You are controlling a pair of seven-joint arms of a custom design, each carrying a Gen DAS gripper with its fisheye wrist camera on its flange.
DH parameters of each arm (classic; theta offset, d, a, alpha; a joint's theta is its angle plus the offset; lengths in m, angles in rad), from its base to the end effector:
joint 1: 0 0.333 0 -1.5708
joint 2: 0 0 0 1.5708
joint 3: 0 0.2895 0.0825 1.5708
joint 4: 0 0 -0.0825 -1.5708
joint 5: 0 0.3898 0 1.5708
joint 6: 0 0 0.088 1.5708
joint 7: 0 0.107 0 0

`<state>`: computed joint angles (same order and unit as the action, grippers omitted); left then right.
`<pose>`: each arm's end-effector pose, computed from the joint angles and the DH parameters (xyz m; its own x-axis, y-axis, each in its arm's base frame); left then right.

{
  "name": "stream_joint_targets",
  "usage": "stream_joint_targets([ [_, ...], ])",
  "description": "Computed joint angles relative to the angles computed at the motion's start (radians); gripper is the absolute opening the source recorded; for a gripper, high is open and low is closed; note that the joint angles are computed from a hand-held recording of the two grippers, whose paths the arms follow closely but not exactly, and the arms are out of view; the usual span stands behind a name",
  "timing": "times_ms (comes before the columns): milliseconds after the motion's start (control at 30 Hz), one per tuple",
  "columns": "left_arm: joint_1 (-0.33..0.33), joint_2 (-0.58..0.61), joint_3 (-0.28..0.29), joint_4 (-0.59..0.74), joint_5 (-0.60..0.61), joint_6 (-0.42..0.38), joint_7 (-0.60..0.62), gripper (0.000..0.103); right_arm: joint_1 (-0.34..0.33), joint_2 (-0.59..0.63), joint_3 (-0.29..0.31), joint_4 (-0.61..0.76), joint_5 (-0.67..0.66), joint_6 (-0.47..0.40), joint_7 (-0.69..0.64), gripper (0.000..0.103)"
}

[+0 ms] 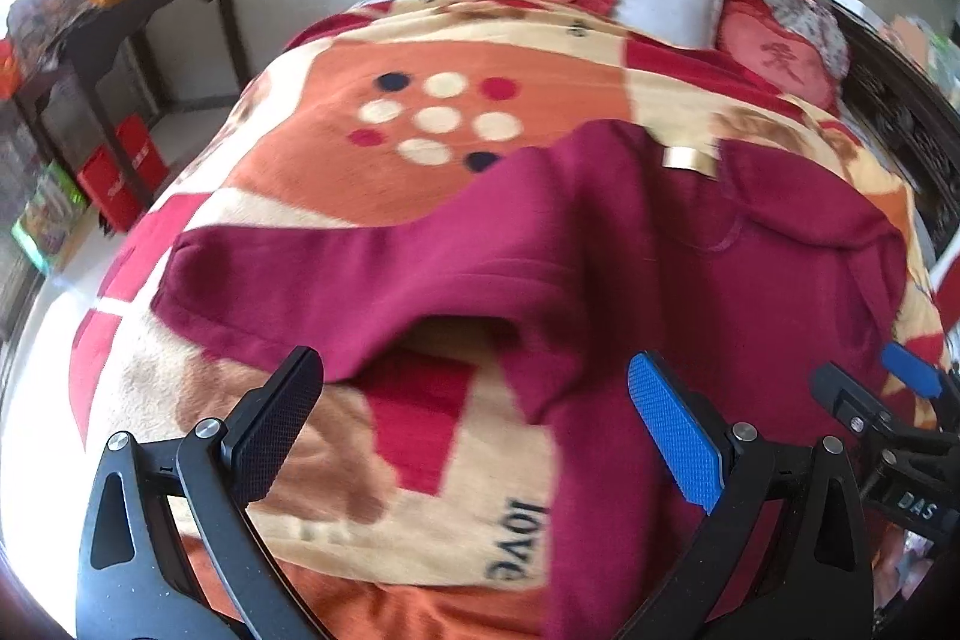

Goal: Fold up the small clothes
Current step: 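Grasp the sweatshirt sleeve cuff with the left tool and lift it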

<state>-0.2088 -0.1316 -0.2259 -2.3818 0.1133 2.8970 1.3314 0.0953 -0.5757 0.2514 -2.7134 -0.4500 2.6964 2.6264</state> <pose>0.4806 -0.2321 0.4154 -0.3078 -0.9511 0.0267 -0.7641 0.2304 -0.6025 0.3879 0.1518 0.4253 -0.3125 -0.9449 -0.0979 -0.7318 0.3052 -0.6094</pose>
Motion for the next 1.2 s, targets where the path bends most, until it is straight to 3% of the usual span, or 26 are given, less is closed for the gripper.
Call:
stream_joint_targets([
  [167, 0.054, 0.049, 0.032, 0.041, 0.024, -0.026, -0.044, 0.102, 0.016, 0.049, -0.004, 0.039, -0.006, -0.006, -0.034, 0.103],
  [267, 0.075, 0.076, 0.059, 0.070, -0.031, -0.057, -0.035, 0.102, 0.021, 0.070, -0.018, 0.043, 0.000, 0.017, -0.035, 0.103],
  [433, 0.129, 0.096, 0.076, 0.078, 0.062, -0.080, -0.190, 0.100, 0.035, 0.097, -0.040, 0.047, 0.034, 0.038, -0.059, 0.103],
  [567, 0.142, 0.147, 0.091, 0.107, -0.097, -0.073, -0.133, 0.099, 0.035, 0.116, -0.044, 0.058, 0.044, 0.044, -0.073, 0.103],
  [633, 0.147, 0.187, 0.098, 0.142, -0.067, -0.078, -0.179, 0.094, 0.039, 0.125, -0.049, 0.065, 0.051, 0.041, -0.085, 0.103],
  [700, 0.150, 0.232, 0.102, 0.176, -0.060, -0.063, -0.195, 0.083, 0.040, 0.128, -0.050, 0.069, 0.054, 0.036, -0.094, 0.103],
  [767, 0.148, 0.273, 0.110, 0.208, -0.040, -0.043, -0.220, 0.078, 0.041, 0.126, -0.048, 0.070, 0.054, 0.030, -0.098, 0.103],
  [833, 0.154, 0.286, 0.103, 0.207, -0.060, 0.012, -0.203, 0.068, 0.039, 0.121, -0.047, 0.068, 0.054, 0.024, -0.095, 0.103],
  [900, 0.187, 0.298, 0.060, 0.223, -0.156, 0.022, -0.095, 0.017, 0.038, 0.115, -0.047, 0.064, 0.056, 0.023, -0.090, 0.103],
  [1000, 0.259, 0.295, -0.022, 0.271, -0.421, -0.038, 0.147, 0.011, 0.038, 0.105, -0.051, 0.059, 0.062, 0.019, -0.090, 0.103],
  [1200, 0.210, 0.167, 0.017, 0.290, -0.513, 0.026, 0.316, 0.011, 0.021, 0.055, -0.047, 0.023, 0.062, 0.031, -0.068, 0.103],
])
